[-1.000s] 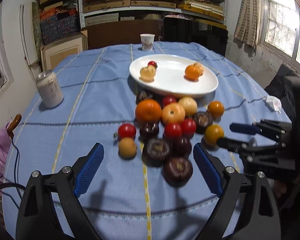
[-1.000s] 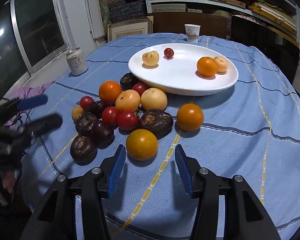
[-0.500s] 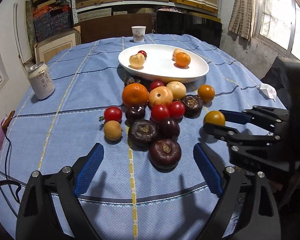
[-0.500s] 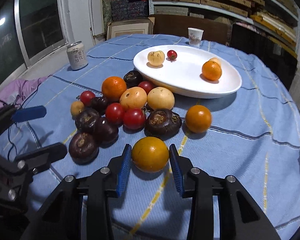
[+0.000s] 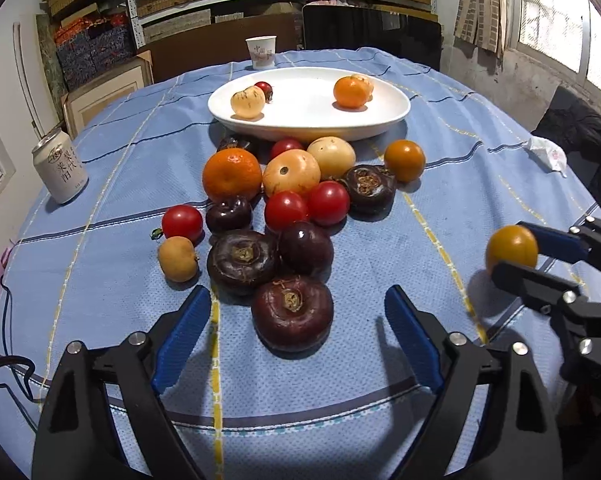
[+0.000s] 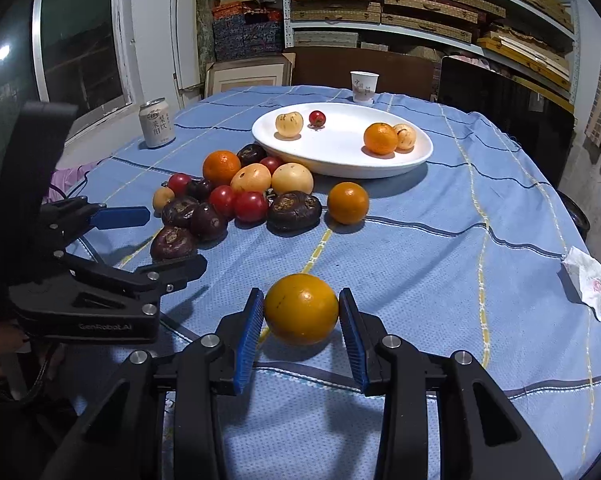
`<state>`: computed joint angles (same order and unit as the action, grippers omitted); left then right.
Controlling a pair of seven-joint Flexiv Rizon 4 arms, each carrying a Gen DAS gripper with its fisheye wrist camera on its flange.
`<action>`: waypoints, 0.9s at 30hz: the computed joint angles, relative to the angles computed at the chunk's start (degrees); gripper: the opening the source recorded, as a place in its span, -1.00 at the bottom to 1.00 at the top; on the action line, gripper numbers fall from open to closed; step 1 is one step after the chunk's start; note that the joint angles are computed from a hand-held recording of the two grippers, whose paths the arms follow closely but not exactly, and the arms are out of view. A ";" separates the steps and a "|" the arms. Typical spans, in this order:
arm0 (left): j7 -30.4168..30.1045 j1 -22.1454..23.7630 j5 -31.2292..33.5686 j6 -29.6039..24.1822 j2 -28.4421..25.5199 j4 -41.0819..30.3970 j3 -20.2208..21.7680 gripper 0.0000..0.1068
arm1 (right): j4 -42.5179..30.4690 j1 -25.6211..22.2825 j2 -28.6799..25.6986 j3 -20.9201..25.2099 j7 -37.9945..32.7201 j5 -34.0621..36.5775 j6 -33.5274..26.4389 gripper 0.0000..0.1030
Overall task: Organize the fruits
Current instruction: 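Grasp the dark maroon fruit with the left gripper while the right gripper holds the golden tomato, then carry both fruits over the white plate and open both grippers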
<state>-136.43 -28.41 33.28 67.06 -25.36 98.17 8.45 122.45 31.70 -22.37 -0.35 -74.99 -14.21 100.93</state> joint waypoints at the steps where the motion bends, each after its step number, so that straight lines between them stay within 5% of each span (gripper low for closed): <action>1: 0.09 0.21 -0.38 -0.18 -0.10 0.05 -0.16 0.29 | -0.10 -0.51 -0.08 0.56 -0.06 -0.06 -0.02 -0.25; 2: 0.66 0.75 -1.22 -0.06 -0.16 0.31 -0.66 -0.08 | -0.16 -1.34 -0.17 1.48 -0.15 -0.15 0.06 -0.25; 3: 1.06 0.94 -1.89 -0.78 -0.31 0.25 -0.83 -0.21 | -0.31 -2.14 -0.30 2.37 -0.27 -0.28 0.09 -0.25; 27: -7.55 -0.49 5.58 1.77 4.45 3.19 0.66 -0.22 | 0.57 -1.85 0.45 2.12 0.14 1.03 1.58 -0.25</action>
<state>-143.98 -28.90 38.86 68.83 -20.91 101.36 9.11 123.02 29.85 -21.92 1.76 -74.85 -13.19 102.50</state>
